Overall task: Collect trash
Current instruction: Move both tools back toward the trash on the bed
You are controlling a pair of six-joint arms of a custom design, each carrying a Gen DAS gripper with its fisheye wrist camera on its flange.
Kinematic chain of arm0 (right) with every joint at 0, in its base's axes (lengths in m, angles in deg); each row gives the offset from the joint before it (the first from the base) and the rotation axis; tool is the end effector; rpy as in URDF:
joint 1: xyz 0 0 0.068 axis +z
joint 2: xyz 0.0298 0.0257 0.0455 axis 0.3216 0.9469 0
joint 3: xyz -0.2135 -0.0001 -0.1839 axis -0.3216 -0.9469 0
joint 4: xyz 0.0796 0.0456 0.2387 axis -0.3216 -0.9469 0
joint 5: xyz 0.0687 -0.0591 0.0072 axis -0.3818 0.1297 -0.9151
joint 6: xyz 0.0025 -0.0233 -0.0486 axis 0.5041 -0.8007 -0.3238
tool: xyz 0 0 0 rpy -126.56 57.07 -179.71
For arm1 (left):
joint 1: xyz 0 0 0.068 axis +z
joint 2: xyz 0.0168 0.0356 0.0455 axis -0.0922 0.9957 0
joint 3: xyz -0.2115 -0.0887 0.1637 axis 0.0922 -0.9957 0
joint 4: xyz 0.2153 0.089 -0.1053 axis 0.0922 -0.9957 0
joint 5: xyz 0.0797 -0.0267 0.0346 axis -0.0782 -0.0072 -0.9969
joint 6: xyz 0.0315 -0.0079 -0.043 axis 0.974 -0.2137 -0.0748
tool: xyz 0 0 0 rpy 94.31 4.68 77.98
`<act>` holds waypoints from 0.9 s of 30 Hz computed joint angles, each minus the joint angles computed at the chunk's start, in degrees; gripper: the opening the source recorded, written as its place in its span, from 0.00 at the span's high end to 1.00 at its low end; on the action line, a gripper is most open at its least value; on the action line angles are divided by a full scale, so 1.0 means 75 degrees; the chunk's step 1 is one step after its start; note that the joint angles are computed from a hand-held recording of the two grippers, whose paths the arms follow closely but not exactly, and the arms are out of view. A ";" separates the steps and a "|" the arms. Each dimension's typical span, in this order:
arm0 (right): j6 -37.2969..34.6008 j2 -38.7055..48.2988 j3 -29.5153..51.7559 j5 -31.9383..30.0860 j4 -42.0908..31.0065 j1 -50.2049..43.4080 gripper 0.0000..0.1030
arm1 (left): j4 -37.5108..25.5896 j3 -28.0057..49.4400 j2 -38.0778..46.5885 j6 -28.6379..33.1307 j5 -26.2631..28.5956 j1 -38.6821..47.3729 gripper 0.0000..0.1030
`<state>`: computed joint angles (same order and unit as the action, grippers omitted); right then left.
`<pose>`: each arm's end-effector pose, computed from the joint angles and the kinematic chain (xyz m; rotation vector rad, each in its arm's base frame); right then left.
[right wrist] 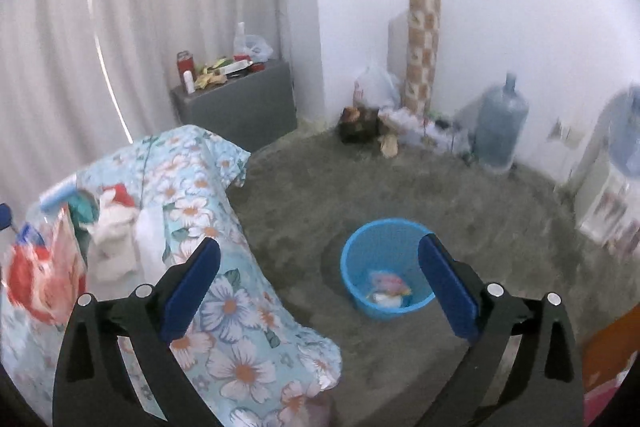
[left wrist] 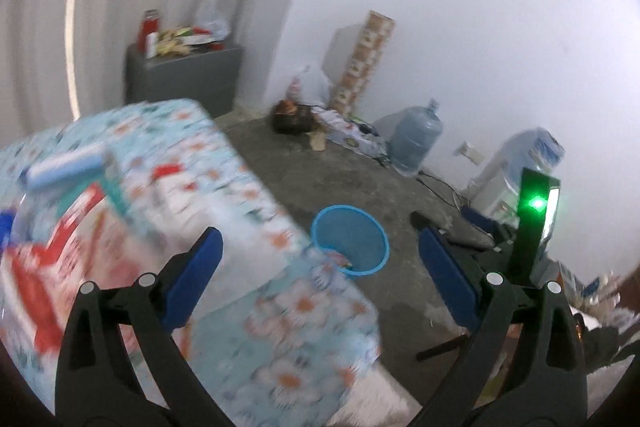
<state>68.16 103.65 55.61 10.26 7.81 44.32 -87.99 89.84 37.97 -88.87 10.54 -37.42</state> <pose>0.1466 0.0414 0.3793 0.7976 2.1192 -0.4050 0.2015 -0.1465 0.4187 0.8554 2.1668 -0.8685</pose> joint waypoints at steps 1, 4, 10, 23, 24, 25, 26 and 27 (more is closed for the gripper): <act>0.0199 0.0166 0.0145 0.0190 -0.0275 0.0216 0.06 | -0.0069 -0.0108 -0.0116 0.0088 0.0215 0.0336 0.09; 0.0223 0.0288 0.0302 0.0332 -0.0401 0.0521 0.06 | -0.0211 -0.0628 -0.0550 0.0481 0.1044 0.1511 0.09; -0.0856 -0.0851 -0.0719 -0.0978 0.1607 0.0342 0.06 | -0.0400 -0.1607 -0.1284 0.1333 0.1976 0.3437 0.09; -0.0829 -0.0619 -0.2132 -0.3792 0.3583 -0.0448 0.06 | 0.0982 -0.4017 -0.2906 0.2173 -0.0139 0.2650 0.09; -0.0815 -0.0571 -0.2169 -0.3918 0.3656 -0.0499 0.06 | 0.1099 -0.4134 -0.2983 0.2170 -0.0372 0.2398 0.09; -0.0807 -0.0540 -0.2204 -0.4019 0.3721 -0.0532 0.06 | 0.1358 -0.4312 -0.3054 0.2106 -0.0863 0.1915 0.09; -0.0772 -0.0495 -0.2240 -0.4140 0.3794 -0.0560 0.06 | 0.1577 -0.4433 -0.3053 0.2047 -0.1344 0.1476 0.09; -0.0781 -0.0473 -0.2268 -0.4236 0.3843 -0.0621 0.06 | 0.1807 -0.4544 -0.3012 0.2016 -0.1830 0.1045 0.09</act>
